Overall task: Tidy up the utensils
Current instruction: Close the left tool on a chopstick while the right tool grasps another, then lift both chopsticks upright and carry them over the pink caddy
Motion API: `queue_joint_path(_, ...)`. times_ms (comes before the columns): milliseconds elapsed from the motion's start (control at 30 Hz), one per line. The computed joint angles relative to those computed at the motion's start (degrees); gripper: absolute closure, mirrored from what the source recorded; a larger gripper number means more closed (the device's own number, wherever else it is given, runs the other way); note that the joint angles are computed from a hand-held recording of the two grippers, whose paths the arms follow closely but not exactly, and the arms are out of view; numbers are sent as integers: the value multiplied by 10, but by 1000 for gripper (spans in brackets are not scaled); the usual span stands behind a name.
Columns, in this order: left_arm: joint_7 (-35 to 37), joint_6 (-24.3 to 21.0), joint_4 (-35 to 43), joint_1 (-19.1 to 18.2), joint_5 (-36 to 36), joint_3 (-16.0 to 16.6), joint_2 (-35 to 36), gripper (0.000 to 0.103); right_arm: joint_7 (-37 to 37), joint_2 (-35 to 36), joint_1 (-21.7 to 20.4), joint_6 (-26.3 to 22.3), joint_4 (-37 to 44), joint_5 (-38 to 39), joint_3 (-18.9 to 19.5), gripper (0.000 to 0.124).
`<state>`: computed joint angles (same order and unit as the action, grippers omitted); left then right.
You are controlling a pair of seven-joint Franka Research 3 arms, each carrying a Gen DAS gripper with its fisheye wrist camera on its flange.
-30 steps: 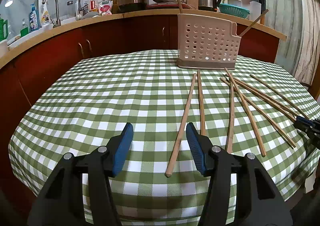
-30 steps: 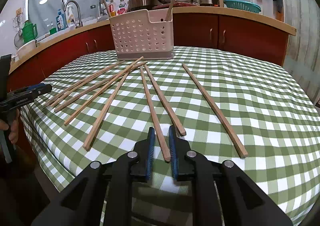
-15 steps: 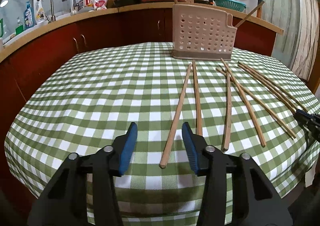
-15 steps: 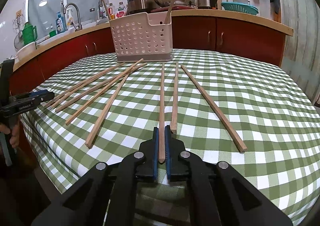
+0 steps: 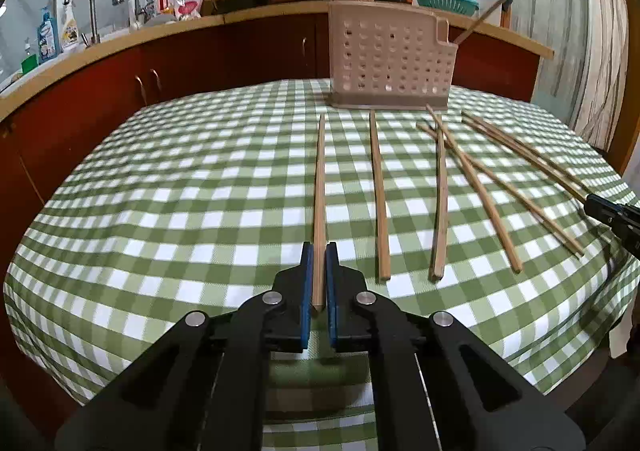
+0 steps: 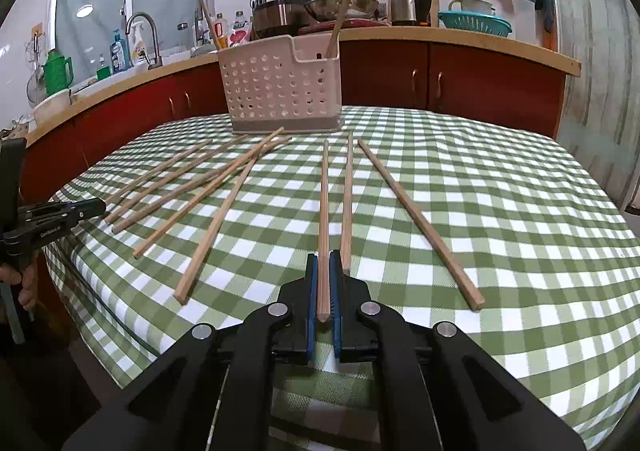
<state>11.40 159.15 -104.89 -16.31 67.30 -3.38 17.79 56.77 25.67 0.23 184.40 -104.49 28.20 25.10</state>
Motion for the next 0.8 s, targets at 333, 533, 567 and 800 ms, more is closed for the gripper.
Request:
queue_joint_path(333,-86,-36,2,-9,108,-4,-27,96,16,-20,-37,43,-14,-32,45,117)
queue_joint_path(533,-144,-61,0,-3,167,-17,-48,96,54,-31,-59,65,-23,-75,67,117)
queue_joint_path(567,-155,-67,-1,-2,178,-19,-54,96,61,-33,-62,69,-23,-82,69,117)
queue_joint_path(800,-201,-100,-7,9,225,-37,-82,96,114,-47,-75,87,-24,-131,79,117)
